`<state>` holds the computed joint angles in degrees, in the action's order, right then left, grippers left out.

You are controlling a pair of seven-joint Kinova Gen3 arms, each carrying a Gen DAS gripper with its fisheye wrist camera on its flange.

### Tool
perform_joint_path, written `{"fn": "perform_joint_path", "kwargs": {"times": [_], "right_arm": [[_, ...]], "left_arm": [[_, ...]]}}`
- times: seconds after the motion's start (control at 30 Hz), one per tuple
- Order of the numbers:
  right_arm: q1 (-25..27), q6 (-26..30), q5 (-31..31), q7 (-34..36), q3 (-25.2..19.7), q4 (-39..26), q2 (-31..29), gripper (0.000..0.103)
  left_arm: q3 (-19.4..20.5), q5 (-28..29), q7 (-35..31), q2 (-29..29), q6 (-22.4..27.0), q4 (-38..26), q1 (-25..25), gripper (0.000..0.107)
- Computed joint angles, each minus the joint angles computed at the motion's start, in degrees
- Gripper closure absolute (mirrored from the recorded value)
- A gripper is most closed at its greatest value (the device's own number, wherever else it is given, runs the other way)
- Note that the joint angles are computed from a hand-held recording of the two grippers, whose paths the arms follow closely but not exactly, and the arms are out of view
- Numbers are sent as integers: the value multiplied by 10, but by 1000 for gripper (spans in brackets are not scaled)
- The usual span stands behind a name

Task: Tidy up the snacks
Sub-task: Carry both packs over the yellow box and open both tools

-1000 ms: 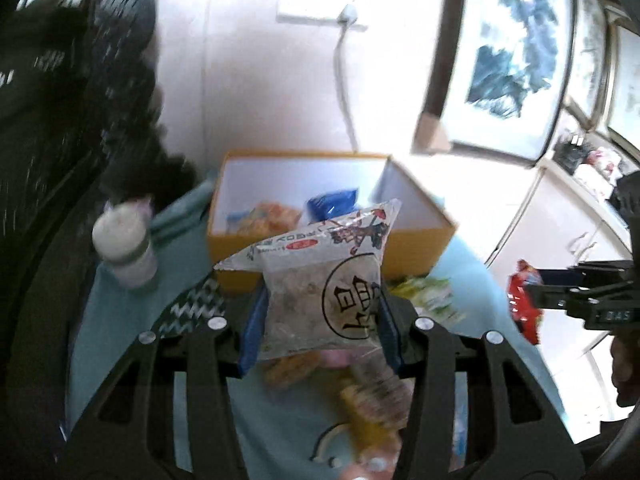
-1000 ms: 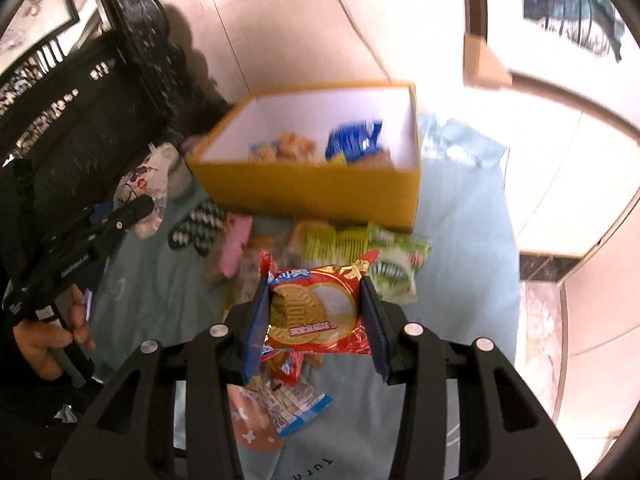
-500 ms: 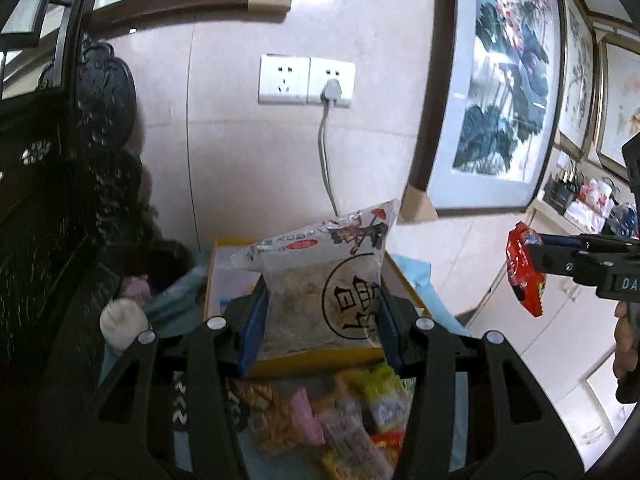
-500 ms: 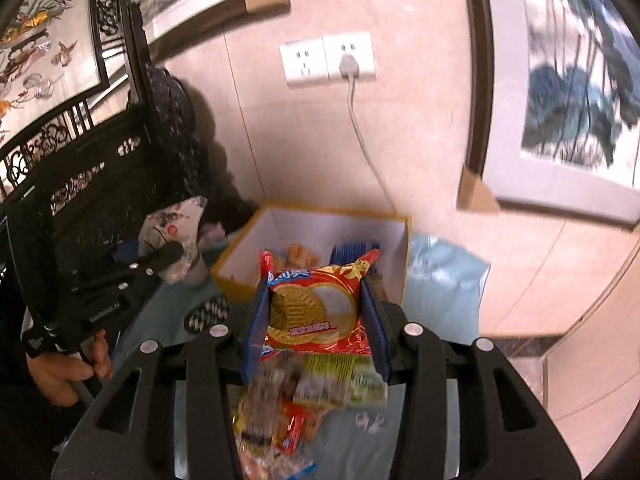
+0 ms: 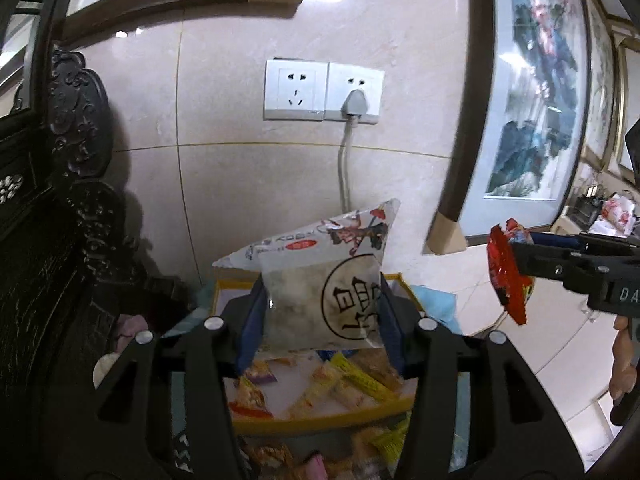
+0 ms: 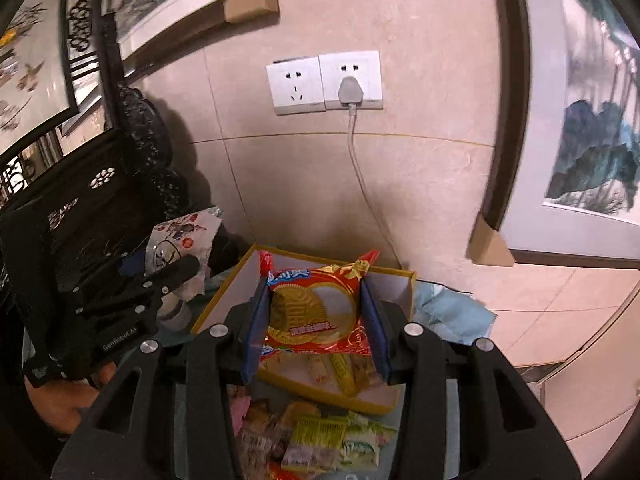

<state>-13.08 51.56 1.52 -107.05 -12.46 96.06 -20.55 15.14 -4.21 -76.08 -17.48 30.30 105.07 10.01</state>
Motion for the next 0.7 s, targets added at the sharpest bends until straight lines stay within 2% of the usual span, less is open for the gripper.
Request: {"fn": "perform_joint_path", "kwargs": {"times": [0.03, 0.07, 0.17, 0.27, 0.33, 0.53, 0.7], "right_arm": [[4, 0, 3, 0, -4, -4, 13, 57], [19, -1, 16, -9, -19, -5, 27, 52], [10, -6, 42, -26, -20, 3, 39, 49], [3, -10, 44, -31, -13, 23, 30, 49], [0, -6, 35, -33, -5, 35, 25, 49], [-10, 4, -4, -42, 1, 106, -12, 48], [-13, 5, -27, -84, -30, 198, -25, 47]], "left_arm": [[16, -14, 12, 12, 2, -6, -14, 35], [27, -22, 17, 35, 12, -17, -25, 24], [23, -49, 42, 72, 37, -30, -20, 21], [6, -58, 52, 62, 19, 0, -5, 15], [1, -59, 56, 54, 19, 16, 1, 15], [-19, -17, 58, -4, 19, 98, 11, 12], [-28, 23, 54, -14, 33, 185, 19, 12]]}}
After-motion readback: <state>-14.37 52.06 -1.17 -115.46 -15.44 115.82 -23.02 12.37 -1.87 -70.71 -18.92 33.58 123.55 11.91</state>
